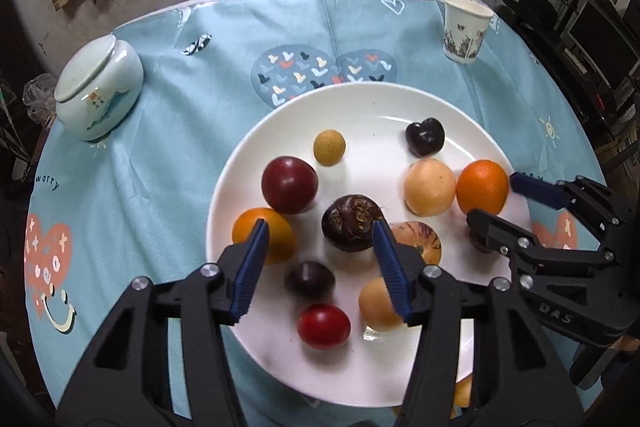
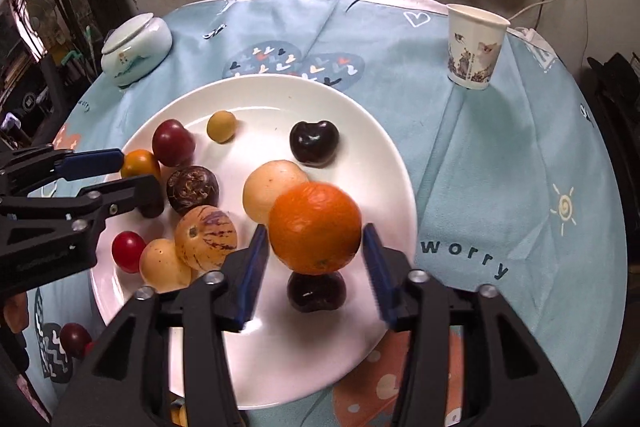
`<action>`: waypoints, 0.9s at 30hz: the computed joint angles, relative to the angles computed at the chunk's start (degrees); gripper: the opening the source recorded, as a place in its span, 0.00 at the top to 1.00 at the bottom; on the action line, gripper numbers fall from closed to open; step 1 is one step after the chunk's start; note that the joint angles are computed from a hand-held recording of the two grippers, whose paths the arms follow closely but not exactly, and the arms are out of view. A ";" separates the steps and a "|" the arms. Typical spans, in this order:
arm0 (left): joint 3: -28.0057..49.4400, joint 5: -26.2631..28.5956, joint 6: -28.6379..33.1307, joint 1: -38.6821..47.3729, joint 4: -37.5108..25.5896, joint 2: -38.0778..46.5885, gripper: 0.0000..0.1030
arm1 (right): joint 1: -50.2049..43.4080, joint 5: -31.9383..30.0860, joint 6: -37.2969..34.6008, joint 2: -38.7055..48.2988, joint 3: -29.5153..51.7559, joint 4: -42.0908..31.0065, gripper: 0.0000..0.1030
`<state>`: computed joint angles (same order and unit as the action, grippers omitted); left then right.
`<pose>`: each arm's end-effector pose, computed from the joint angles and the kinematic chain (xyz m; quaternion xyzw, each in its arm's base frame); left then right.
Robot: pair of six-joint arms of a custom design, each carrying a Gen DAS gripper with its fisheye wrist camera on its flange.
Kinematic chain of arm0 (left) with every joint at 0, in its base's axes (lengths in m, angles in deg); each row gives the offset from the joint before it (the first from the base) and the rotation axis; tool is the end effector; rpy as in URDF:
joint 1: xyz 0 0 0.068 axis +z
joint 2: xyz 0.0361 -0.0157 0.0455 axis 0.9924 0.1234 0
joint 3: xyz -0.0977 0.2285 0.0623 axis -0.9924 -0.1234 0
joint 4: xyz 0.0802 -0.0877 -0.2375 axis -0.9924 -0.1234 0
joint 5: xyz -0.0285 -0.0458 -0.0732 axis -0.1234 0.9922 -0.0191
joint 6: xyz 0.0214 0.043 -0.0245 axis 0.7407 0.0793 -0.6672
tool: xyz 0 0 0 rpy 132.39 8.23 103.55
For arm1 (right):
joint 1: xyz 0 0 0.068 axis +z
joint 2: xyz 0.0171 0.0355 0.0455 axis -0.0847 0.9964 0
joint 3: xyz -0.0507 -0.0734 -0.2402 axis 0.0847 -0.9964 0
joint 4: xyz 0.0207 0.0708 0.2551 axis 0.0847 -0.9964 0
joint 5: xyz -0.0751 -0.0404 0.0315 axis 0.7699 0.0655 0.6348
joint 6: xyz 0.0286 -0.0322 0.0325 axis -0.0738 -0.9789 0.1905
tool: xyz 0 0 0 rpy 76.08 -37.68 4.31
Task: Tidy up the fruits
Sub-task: 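Lower the orange and plum onto the white plate and open both tools, then move both open tools back toward the fruit pile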
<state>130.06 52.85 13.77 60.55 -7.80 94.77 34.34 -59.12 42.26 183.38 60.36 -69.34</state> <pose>0.3417 -0.1437 0.1123 0.2320 0.9401 -0.0784 0.2373 0.2694 0.2065 0.0923 0.0446 0.9617 0.0403 0.2676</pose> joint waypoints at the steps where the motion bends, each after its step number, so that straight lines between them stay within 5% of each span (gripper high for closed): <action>1: -0.13 0.43 0.18 0.37 -0.24 -0.53 0.40 | 0.32 1.19 0.57 -1.22 -1.39 1.52 0.32; 9: -6.59 1.35 0.80 5.19 -1.11 -11.13 0.39 | 5.15 5.42 1.73 -10.22 -5.25 -1.93 0.31; 17: -21.36 5.39 5.10 14.80 -5.07 -29.06 0.35 | 22.07 11.03 17.22 -19.57 -12.26 -8.49 0.31; 23: -32.17 8.78 11.31 23.24 -10.33 -39.84 0.34 | 38.17 11.95 30.22 -12.89 -10.08 -9.65 0.31; 27: -36.67 9.62 14.91 27.38 -12.80 -43.52 0.34 | 40.44 10.58 30.46 -5.37 -3.99 -10.95 0.31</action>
<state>93.38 62.47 28.69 87.93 -20.60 51.25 74.78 -48.54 72.73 178.01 56.37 -80.29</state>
